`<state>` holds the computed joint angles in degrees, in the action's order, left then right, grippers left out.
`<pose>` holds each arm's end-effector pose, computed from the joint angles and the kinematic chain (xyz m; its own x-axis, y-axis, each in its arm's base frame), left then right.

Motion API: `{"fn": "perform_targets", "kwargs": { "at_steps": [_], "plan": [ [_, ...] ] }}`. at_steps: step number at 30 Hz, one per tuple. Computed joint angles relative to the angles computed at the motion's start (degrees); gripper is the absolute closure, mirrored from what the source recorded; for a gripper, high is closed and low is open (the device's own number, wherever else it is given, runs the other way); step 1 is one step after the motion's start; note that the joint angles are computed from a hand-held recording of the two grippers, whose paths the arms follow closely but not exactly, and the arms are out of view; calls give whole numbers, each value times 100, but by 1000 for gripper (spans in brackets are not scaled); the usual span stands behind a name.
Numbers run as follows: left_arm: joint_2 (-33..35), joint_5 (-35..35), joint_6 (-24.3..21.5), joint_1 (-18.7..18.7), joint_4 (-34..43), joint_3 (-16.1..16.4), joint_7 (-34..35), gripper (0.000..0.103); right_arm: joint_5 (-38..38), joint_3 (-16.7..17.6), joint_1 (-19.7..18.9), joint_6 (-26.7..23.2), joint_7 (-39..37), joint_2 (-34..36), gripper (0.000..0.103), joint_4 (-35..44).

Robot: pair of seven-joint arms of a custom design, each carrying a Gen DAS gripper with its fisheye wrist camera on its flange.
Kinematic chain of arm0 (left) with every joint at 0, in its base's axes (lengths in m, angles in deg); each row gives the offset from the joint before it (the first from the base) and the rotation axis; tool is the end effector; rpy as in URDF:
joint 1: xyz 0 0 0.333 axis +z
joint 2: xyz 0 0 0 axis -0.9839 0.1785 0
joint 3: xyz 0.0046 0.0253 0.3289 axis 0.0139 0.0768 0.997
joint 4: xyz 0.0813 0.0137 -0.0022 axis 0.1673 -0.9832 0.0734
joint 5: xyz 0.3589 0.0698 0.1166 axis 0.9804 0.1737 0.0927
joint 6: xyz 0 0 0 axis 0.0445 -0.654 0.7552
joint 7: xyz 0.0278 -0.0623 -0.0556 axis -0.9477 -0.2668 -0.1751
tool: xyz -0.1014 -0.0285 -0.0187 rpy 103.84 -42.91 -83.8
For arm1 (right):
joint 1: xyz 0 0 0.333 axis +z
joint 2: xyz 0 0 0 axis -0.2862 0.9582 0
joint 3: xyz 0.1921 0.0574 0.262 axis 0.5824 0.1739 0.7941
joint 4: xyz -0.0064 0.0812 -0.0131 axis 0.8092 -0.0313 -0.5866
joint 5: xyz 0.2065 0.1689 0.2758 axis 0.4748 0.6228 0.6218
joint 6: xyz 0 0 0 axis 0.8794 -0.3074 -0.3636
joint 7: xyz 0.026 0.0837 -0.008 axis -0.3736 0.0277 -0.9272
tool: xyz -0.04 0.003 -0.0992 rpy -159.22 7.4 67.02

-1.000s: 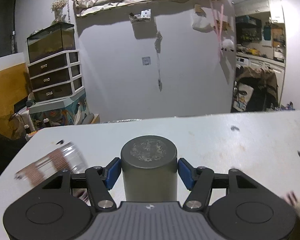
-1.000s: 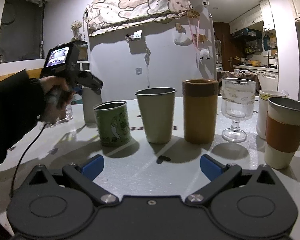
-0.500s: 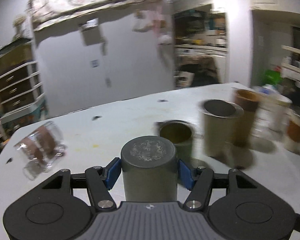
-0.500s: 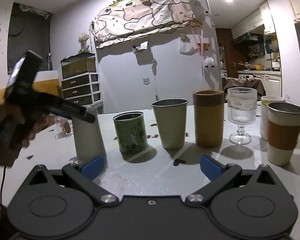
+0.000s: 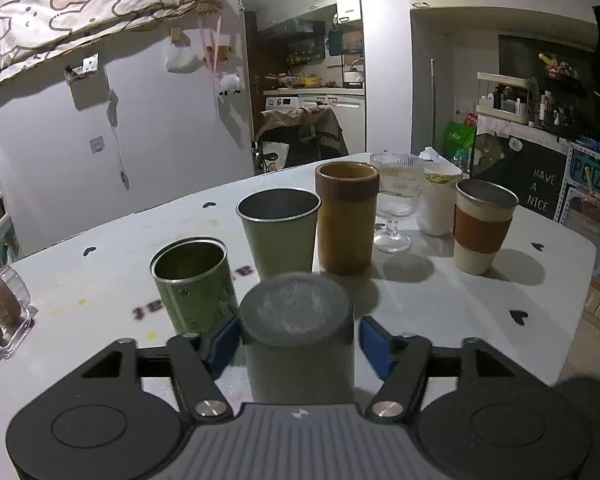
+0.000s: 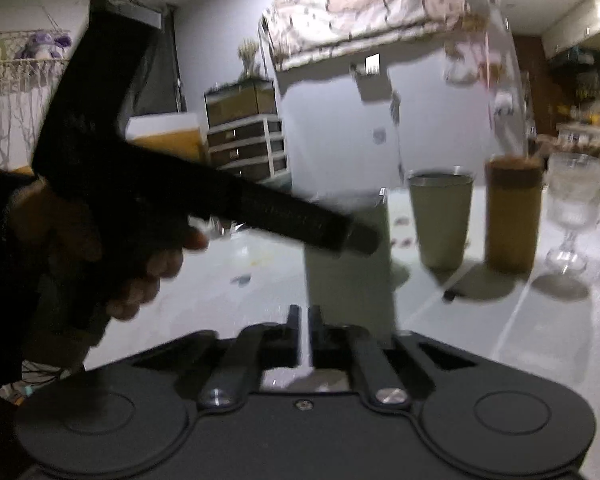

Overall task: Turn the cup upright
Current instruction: 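Lift the dark gray cup with the left tool toward the right tool, then grasp the gray cup with the right tool while the left tool opens and releases it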

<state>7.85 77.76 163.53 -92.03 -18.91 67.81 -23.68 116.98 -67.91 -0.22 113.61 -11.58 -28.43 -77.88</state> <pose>0.6293 -0.2005 0.5628 -0.2013 -0.9770 -0.0709 -0.5077 0.1659 -0.8454 0.5907 0.2101 0.4988 0.6931 -0.6948 -0.1920 -0.3757 -0.1209 -0.9188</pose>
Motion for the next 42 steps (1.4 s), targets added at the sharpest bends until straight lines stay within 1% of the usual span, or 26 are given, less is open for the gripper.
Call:
{"fn": "perform_targets", "kwargs": {
  "at_steps": [1, 4, 6, 7, 8, 9, 12, 13, 15, 16, 18, 19, 21, 23, 25, 27, 29, 31, 32, 33, 34, 35, 36, 37, 38, 42],
  "plan": [
    [70, -1, -25, -12, 99, 5, -6, 28, -145, -2, -1, -63, 198, 55, 100, 37],
    [171, -73, -46, -49, 243, 48, -183, 28, -520, 23, -40, -258, 744, 214, 100, 167],
    [234, -363, 42, 38, 300, -42, -179, 28, -707, 65, -63, -301, 1012, 341, 100, 289],
    [250, -606, 61, 133, 298, -156, -33, 30, -796, 87, -72, -300, 1138, 415, 100, 368],
    [246, -704, 70, 131, 283, -158, -2, 39, -893, 108, -87, -302, 1278, 491, 100, 447],
    [226, -704, 85, 80, 248, -97, -42, 40, -932, 137, -111, -302, 1350, 541, 100, 492],
    [41, -710, 263, 32, -36, -12, -105, 41, -972, 225, -154, -189, 1485, 638, 100, 584],
    [-76, -560, 396, -43, -209, 107, -258, 41, -961, 246, -165, -131, 1512, 660, 100, 602],
    [-315, -478, 608, -20, -543, 128, -345, 41, -1007, 263, -225, -179, 1677, 696, 102, 631],
    [-428, -643, 690, 104, -715, 2, -203, 41, -986, 278, -254, -199, 1713, 686, 102, 613],
    [-652, -1306, 798, 429, -1088, -379, 362, 41, -929, 298, -240, -12, 1669, 675, 102, 592],
    [-746, -1510, 852, 496, -1260, -458, 529, 41, -906, 303, -223, 111, 1643, 684, 102, 598],
    [-893, -1557, 941, 484, -1538, -425, 490, 41, -862, 310, -245, 130, 1655, 687, 101, 602],
    [-996, -1831, 1035, 551, -1790, -488, 591, 41, -849, 310, -271, 67, 1671, 672, 101, 583],
    [-1055, -1763, 1087, 555, -1954, -441, 375, 42, -866, 306, -255, 123, 1687, 666, 100, 562],
    [-1065, -1927, 1100, 603, -2068, -472, 362, 42, -968, 287, -235, 227, 1796, 671, 95, 548],
    [-1043, -2365, 1004, 676, -2121, -578, 617, 42, -1119, 271, -186, 498, 1988, 675, 93, 532],
    [-1044, -2344, 1233, 668, -2239, -539, 573, 42, -1309, 262, -156, 796, 2267, 621, 88, 481],
    [-1054, -2214, 1249, 631, -2259, -483, 440, 42, -1388, 258, -179, 832, 2453, 616, 76, 493],
    [-1061, -2147, 1260, 616, -2267, -461, 373, 42, -1482, 247, -227, 756, 2761, 611, 60, 523],
    [-1060, -2055, 1308, 603, -2295, -433, 305, 42, -1529, 239, -317, 542, 3089, 590, 53, 553],
    [-1057, -1697, 1332, 523, -2289, -306, -14, 42, -1474, 245, -419, 295, 3293, 593, 44, 612],
    [-1057, -1316, 1361, 453, -2288, -182, -345, 42, -1435, 242, -506, 41, 3495, 613, 38, 687],
    [-1059, -1078, 1386, 428, -2290, -126, -544, 42, -1484, 222, -568, -208, 3786, 663, 34, 790],
    [-1060, -1003, 1407, 443, -2294, -135, -602, 42, -1614, 199, -617, -467, 4163, 736, 28, 925],
    [-1057, -737, 1478, 466, -2316, -128, -830, 42, -2519, 177, -687, -1321, 5830, 1245, 26, 1743]
  ]
}}
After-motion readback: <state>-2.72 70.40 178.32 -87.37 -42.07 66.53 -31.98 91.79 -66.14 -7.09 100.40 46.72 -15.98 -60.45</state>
